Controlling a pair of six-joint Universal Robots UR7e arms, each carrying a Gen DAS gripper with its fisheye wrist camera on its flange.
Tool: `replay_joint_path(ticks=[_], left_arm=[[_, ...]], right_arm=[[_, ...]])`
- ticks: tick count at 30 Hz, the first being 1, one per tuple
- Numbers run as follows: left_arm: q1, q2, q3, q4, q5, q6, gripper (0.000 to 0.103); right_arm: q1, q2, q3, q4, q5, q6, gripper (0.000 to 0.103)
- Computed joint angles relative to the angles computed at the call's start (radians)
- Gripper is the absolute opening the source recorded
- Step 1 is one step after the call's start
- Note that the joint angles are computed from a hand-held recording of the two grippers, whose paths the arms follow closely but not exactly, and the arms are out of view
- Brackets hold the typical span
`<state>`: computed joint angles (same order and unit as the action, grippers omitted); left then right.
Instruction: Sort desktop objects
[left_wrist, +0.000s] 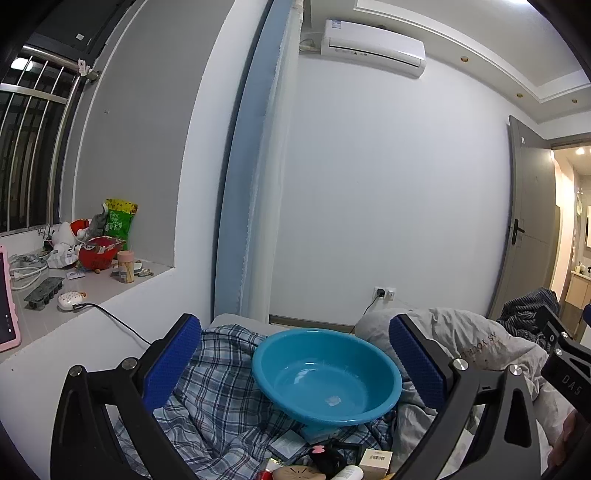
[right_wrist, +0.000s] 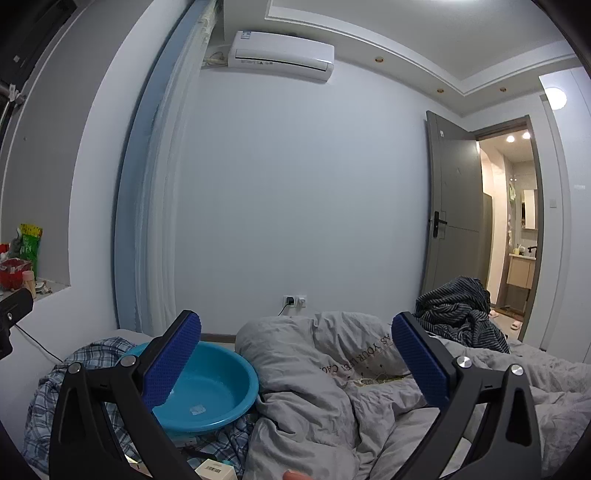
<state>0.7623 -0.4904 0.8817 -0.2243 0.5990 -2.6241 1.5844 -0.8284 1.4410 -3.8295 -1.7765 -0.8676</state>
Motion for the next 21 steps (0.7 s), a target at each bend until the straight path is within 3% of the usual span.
replay_joint_path(ticks=[17, 21], left_arm=[[0.005, 0.043, -0.073, 0.058, -0.015, 0.023, 0.103], [0.003, 0.024, -0.033, 0.014, 0.000, 0.050, 0.103]], right_arm=[[0.006, 0.004, -0.005, 0.000, -0.004, -0.017, 0.103], [0.001, -0.022, 0.014, 0.052, 0.018, 0.048, 0.103]])
